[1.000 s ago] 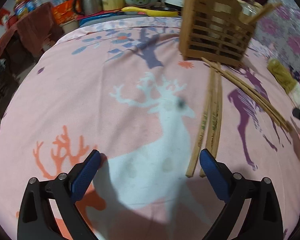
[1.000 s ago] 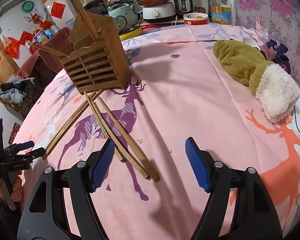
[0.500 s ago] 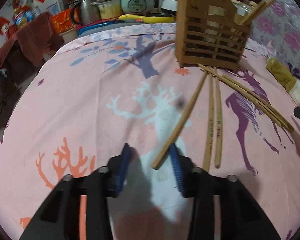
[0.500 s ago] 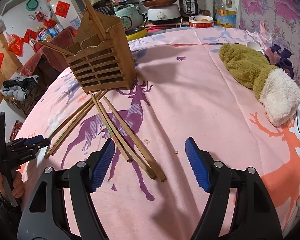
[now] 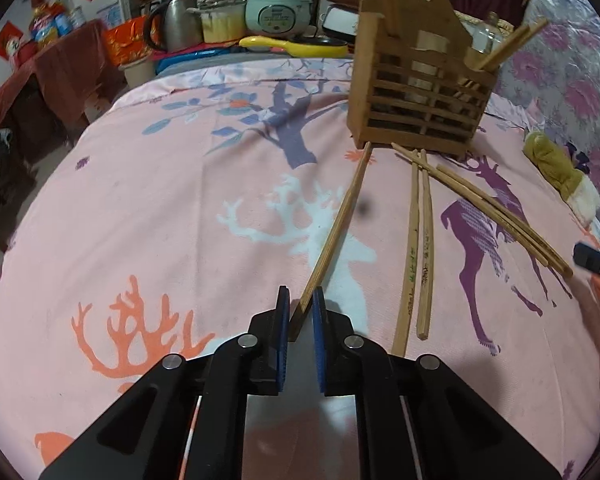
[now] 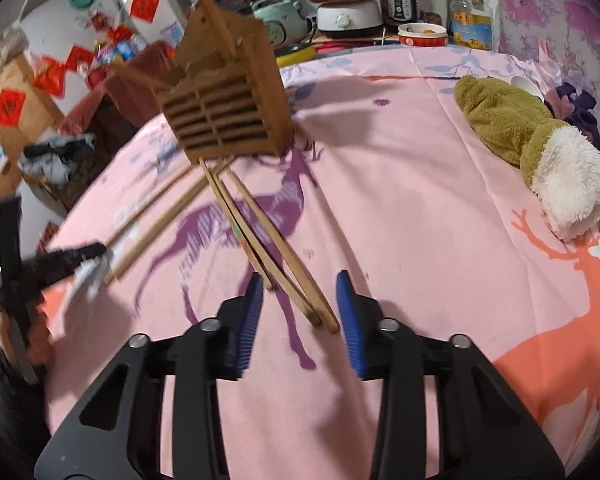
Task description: Organize utensils
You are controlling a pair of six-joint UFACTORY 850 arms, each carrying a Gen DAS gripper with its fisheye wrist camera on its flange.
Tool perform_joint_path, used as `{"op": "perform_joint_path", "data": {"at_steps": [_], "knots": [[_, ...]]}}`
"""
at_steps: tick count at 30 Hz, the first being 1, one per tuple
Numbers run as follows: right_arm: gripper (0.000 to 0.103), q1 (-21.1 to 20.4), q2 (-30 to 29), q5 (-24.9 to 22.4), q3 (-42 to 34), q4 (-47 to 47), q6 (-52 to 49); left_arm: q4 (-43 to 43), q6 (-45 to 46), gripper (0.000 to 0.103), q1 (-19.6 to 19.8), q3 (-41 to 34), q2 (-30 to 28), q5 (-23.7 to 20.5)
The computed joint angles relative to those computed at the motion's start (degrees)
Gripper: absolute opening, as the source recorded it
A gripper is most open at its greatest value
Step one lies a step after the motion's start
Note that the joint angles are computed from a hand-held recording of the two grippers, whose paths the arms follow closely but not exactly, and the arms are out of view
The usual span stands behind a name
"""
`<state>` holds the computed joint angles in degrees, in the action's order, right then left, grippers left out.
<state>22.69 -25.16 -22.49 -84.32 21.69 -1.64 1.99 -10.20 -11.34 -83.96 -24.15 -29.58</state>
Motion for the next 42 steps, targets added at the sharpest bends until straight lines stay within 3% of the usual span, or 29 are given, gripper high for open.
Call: {"op": "perform_joint_path", "data": {"at_steps": [7, 15, 18, 23, 25, 28, 36, 42], "knots": [[0.033, 0.6, -0.7, -1.9, -0.3, -6.9, 4.1, 2.1, -1.4, 0.012, -0.4, -0.2, -0.5, -1.0], [0.027, -0.2, 0.0, -5.1, 1.2, 14.0, -20.2, 3.2, -2.1, 0.012, -0.5, -0.2, -0.5, -1.1], [0.028, -0.6, -0.1, -3.9, 1.2, 9.4, -13.5, 3.4, -2.4, 0.013, -0.6, -0.2, -0.5, -1.1], [0.028, 0.0, -0.4, -4.3, 0.8, 7.3, -12.8, 4.2, -2.9, 0.013, -0.7, -0.2, -0.5, -1.1], [0.028, 1.1, -0.5, -3.8, 0.7, 1.2, -8.9, 4.6, -3.1, 0.013, -0.7, -0.1, -0.4, -1.1], [0.02, 1.8, -0.3, -3.0, 0.9, -5.1, -4.4, 5.5, -3.9, 0.013, -1.0, -0.1, -0.4, -1.2], [0.023, -0.9, 0.2, -2.9, 1.6, 7.3, -10.9, 6.7, -4.7, 0.013, -1.3, -0.1, -0.4, -1.4], [0.021, -0.3, -0.9, -3.0, 0.3, 2.5, -5.9, 9.2, -6.5, 0.013, -1.7, -0.2, -0.6, -1.5]]}}
